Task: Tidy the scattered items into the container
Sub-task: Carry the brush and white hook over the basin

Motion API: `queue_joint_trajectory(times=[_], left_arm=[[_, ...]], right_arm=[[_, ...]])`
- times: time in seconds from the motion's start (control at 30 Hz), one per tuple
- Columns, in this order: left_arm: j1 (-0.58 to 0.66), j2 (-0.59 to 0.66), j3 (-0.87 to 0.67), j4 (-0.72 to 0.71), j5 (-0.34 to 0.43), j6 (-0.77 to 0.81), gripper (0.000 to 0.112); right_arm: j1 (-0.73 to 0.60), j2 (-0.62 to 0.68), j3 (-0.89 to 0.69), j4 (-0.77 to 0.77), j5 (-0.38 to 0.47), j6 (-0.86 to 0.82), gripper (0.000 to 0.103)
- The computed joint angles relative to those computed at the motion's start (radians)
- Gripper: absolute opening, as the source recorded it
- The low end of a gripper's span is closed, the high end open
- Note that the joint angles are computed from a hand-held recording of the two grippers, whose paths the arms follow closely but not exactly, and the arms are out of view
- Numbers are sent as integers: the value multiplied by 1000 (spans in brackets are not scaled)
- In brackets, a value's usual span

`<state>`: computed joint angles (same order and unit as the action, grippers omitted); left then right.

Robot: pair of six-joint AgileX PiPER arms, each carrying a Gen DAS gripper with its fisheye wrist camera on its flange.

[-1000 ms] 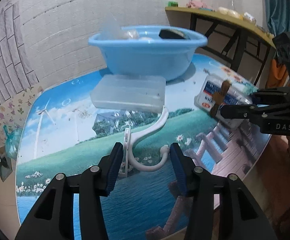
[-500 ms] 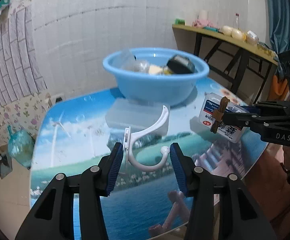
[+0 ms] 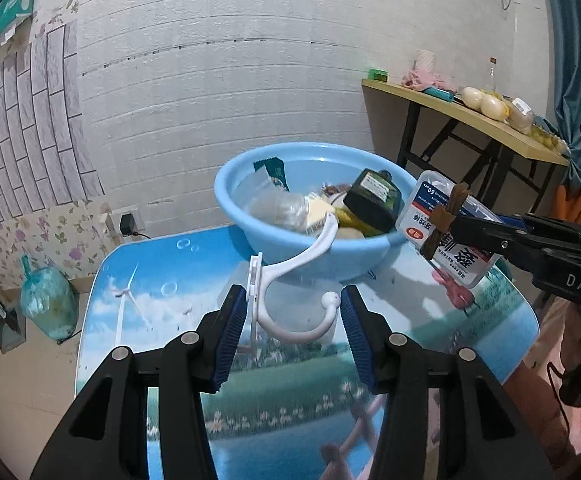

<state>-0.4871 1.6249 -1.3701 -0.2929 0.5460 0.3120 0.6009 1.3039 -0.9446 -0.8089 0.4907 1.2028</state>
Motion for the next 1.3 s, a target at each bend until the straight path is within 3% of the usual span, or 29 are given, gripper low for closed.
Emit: queue_joint_trajectory(times=[0.37, 0.63, 1.1, 1.3], left_arm=[[-35, 158, -259, 74, 54, -65, 48], [-59, 327, -511, 123, 125, -79, 48], [-56, 628, -951, 107, 304, -57, 48], [-44, 605, -891, 80, 249, -32, 60]], right_arm=[[-168, 85, -72, 137, -153, -206, 23], [-286, 195, -172, 368, -225, -484, 23], [-384, 362, -335, 571, -224, -733, 23], [-397, 386, -354, 689, -228, -838, 25]])
